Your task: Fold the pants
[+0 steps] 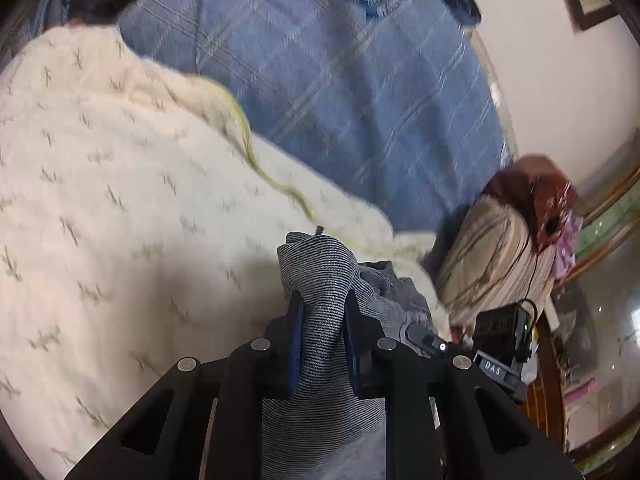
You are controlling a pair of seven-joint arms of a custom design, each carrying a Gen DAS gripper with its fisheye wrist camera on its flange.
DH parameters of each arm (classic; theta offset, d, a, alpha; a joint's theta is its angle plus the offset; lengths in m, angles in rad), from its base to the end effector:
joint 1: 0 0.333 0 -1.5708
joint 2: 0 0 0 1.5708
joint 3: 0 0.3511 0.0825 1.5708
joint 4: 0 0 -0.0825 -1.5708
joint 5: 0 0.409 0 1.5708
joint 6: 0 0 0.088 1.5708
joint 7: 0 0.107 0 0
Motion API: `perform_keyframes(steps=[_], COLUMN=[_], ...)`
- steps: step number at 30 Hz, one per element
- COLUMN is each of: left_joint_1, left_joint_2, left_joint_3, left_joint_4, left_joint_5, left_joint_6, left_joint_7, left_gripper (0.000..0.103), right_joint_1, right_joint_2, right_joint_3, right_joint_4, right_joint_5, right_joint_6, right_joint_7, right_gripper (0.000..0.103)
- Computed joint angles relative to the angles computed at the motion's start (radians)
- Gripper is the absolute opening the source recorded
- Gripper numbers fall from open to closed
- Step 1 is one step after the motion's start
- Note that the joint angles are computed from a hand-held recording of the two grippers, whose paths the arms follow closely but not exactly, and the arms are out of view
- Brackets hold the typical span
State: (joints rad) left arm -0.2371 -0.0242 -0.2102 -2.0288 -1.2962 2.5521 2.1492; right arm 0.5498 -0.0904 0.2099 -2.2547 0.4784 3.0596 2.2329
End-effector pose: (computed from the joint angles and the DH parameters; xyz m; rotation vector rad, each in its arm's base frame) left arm 0.5521 -0.2514 0.5341 1.6900 -1.8358 1.4054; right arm 0.4359 0.3682 0.5237 -1.2852 1.8429 0.1982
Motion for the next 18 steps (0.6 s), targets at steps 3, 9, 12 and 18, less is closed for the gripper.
perform_keyframes(steps=[3,9,12,18], left_joint_1=[0.009,0.046,0.040,0.000], left_joint_2=[0.051,0.058,-0.004,-0.148], left_joint_3=[0.000,-0.016,-0.010,0.030], left_joint_4=[0.023,0.016,-0.016,-0.172], left_joint_5=[0.132,0.188,0.166,0.208], left_joint_6=[0.010,-0.031,-0.033,-0.077], left_joint_7=[-0.149,-0.295,-0.209,-0.181], left_gripper=[0.025,0.042,0.058,0.059], right_joint_1=[-0.019,-0.024,-0.061,-0.044], right_joint_2=[0.066,0.059,-0.018,-0.118], right_joint_3=[-0.004,-0.012,0.015,0.084], right_joint_4=[0.072,0.066,0.036,-0.094], right_joint_5=[-0.061,-0.067,-0.300,-0.215], right_joint_6=[-0.052,-0.137,-0.157,-0.074], right_joint_7=[0.007,0.100,0.303,0.347], right_gripper=[0.036,0.059,0.072,0.074])
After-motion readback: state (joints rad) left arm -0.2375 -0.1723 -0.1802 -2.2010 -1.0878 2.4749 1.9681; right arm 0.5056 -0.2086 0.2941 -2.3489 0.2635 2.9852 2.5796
